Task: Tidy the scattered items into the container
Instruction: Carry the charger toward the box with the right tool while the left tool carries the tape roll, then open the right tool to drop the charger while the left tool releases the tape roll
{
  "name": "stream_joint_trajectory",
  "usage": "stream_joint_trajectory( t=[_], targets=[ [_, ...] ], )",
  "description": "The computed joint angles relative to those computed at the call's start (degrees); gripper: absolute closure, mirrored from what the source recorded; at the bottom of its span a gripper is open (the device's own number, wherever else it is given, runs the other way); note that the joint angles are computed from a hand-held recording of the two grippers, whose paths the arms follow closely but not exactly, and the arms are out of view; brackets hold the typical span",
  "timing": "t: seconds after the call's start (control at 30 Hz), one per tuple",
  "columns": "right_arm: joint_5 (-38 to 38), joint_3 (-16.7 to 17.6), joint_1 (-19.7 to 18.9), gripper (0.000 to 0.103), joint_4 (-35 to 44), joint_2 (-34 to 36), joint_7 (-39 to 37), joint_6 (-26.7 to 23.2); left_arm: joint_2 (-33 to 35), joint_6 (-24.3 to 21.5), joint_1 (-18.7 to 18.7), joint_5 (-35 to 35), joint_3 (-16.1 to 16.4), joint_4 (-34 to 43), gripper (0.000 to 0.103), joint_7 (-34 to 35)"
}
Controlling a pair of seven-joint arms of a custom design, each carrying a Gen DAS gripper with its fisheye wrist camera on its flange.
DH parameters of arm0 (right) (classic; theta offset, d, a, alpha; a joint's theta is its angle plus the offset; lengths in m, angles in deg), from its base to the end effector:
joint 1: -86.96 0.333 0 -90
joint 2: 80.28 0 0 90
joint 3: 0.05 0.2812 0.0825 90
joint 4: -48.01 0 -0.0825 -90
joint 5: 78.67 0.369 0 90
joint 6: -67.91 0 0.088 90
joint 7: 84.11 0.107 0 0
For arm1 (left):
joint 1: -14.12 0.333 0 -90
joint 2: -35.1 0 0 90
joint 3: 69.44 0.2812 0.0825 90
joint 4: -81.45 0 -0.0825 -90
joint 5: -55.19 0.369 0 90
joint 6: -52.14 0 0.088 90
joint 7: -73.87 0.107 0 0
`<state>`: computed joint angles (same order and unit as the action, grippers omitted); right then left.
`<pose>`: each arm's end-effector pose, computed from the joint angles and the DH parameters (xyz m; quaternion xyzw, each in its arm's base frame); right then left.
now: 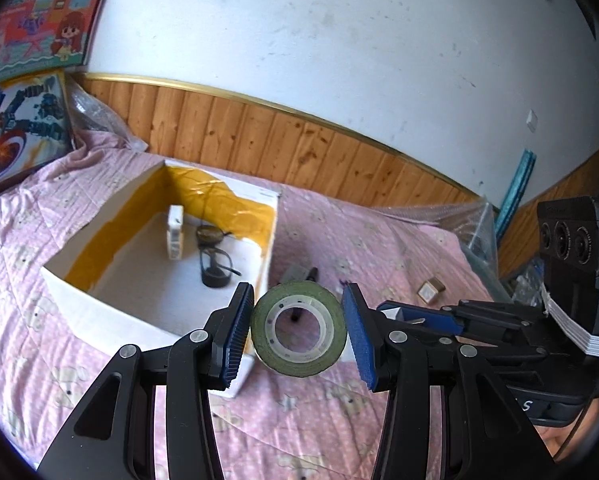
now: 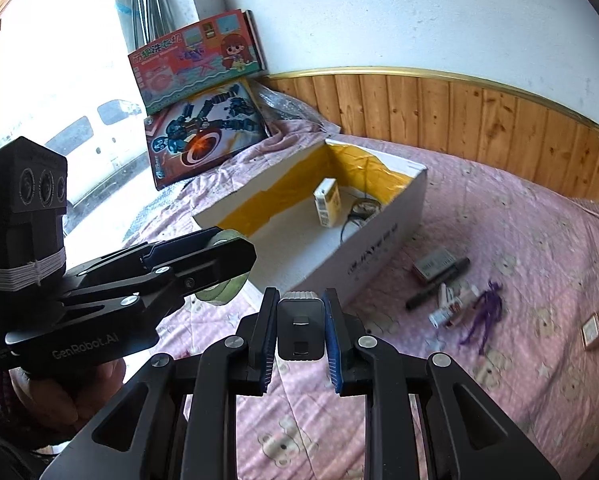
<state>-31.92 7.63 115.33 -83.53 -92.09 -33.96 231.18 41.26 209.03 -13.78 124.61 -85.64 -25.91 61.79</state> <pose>0.4368 0.2730 0.4823 -0.8115 0.4099 -0.0911 0.4064 0.4169 -0.4467 0.4952 -0.6298 0.5948 -0.4584 0.1983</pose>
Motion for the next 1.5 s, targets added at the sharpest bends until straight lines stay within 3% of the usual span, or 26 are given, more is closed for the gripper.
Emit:
stream_joint_trajectory(
  t=[0.8,1.5],
  targets=[
    [-4.37,1.52,-1.57,0.080,17.93,13.21,1.74,-6.82,-0.67,0.08,4.92,-10.68,1.67,-0.26,0.055,11.11],
    [-15.15,1.81,-1.18,0.080,37.37,28.39,9.82,-16.97,2.06,-0.34,8.80,-29.40,2.61,0.65,0.055,26.62]
  ],
)
